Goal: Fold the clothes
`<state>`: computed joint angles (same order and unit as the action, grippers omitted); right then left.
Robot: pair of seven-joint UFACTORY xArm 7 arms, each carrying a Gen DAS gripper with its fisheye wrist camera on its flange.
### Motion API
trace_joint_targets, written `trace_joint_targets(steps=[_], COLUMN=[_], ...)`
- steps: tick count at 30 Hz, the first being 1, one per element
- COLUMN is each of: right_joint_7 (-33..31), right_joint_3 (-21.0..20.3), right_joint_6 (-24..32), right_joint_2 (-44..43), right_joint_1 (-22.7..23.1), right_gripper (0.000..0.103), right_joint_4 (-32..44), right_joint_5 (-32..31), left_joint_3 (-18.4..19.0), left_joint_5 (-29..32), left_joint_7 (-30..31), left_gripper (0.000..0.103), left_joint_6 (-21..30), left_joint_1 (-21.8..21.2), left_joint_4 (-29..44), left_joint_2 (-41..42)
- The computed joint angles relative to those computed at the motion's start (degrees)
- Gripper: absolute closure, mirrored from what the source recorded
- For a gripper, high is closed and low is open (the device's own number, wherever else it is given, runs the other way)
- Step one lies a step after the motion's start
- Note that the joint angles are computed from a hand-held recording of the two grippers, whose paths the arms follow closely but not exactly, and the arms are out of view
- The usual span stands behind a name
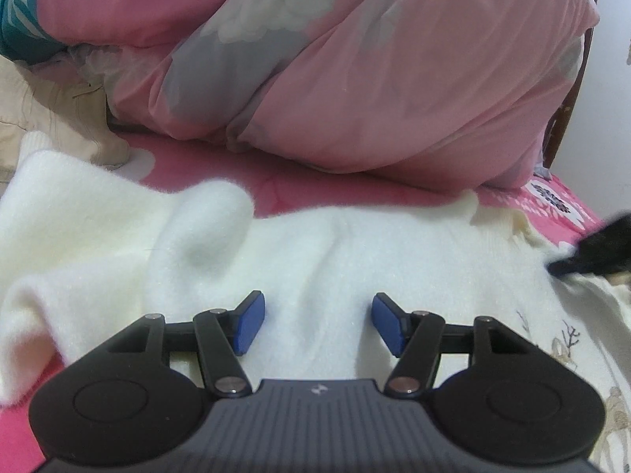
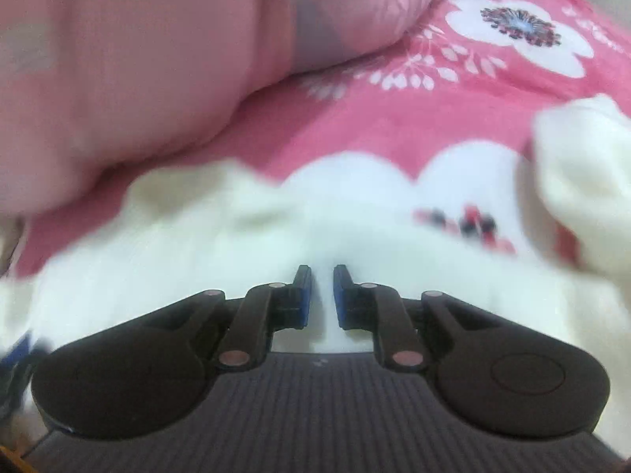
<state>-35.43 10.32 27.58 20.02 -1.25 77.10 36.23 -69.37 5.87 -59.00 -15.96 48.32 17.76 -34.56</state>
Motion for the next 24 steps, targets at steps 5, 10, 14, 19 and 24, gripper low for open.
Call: trace_joint_targets(steps=[5,10,14,19,24], right_joint_7=[11.0,0.3,-5.4,-1.4,-4.0], right_joint_3=[-7.6,6.0,3.7,-2.8,-5.3], right_joint_6=[-10.9,-1.2,10.6,4.8,1.1], right_joint_2=[7.6,-3.1,-9.3,-5.3,-11.2], right_joint_1=[8.2,-9.4,-12.9,-9.7,-8.7], right_gripper=[0.091,0.09,0.087,0.103,0.092], right_joint_4=[9.0,-0.7,-7.0,-4.6,-7.9], right_joint_5=[-7.5,7.2,9.6,9.8,10.0], left_joint_3=[0.5,0.4,0.4,0.5,0.1], left_joint_5=[-0.4,-0.9,-0.8,-0.9,-1.4], left_joint_7=[0.1,0.3,0.2,0.0,0.2], left_gripper=[0.04,0.04,0.04,0.04,0.04], left_joint_6=[-0.7,-0.3,-0.2,-0.7,-0.6], left_joint_1=[-0.5,-0.7,-0.6,-0.8,-0.6], left_joint_4=[-0.4,-0.4,-0.3,-0.6,-0.3], left_joint_2=[0.4,0.2,0.2,0.2,0.3])
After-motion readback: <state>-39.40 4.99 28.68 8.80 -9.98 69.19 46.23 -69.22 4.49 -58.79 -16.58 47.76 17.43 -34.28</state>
